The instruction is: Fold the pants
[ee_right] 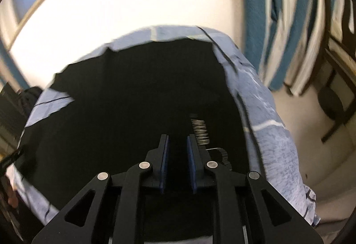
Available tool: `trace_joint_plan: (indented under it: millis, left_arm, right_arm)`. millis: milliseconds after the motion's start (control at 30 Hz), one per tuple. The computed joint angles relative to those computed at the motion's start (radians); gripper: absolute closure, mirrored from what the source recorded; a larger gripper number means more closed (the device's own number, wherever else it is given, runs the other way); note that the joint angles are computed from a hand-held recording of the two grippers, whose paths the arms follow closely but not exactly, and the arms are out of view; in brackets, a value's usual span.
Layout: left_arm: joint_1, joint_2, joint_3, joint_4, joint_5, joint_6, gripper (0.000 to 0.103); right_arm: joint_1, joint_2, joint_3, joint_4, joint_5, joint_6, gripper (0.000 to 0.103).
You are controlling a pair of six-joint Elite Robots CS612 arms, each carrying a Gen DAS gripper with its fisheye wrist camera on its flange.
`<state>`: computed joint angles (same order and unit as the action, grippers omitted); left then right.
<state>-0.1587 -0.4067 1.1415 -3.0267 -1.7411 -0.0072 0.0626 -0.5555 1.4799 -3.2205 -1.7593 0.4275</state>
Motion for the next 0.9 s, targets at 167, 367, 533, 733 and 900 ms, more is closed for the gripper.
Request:
trace_joint_plan:
  millis: [167, 367, 533, 733, 900]
  left_arm:
    - [0.000, -0.030, 0.070, -0.045, -0.064, 0.043, 0.060]
    - [-0.012, -0.027, 0.096, -0.010, -0.071, 0.076, 0.060]
    - [-0.015, -0.046, 0.125, -0.022, -0.069, 0.086, 0.060]
    - [-0.023, -0.051, 0.138, -0.018, -0.071, 0.107, 0.059]
    - [-0.020, -0.056, 0.141, -0.009, -0.084, 0.114, 0.059]
  right_arm:
    - [0.039, 0.006, -0.003, -0.023, 0.069, -0.081, 0.080]
    - [0.062, 0.030, -0.028, 0.091, 0.072, -0.080, 0.080]
    - [0.077, 0.009, -0.015, 0.105, 0.023, -0.099, 0.078]
    - [0.088, 0.015, -0.017, 0.099, 0.047, -0.126, 0.065]
    - [0.087, 0.007, -0.002, 0.077, 0.061, -0.120, 0.065]
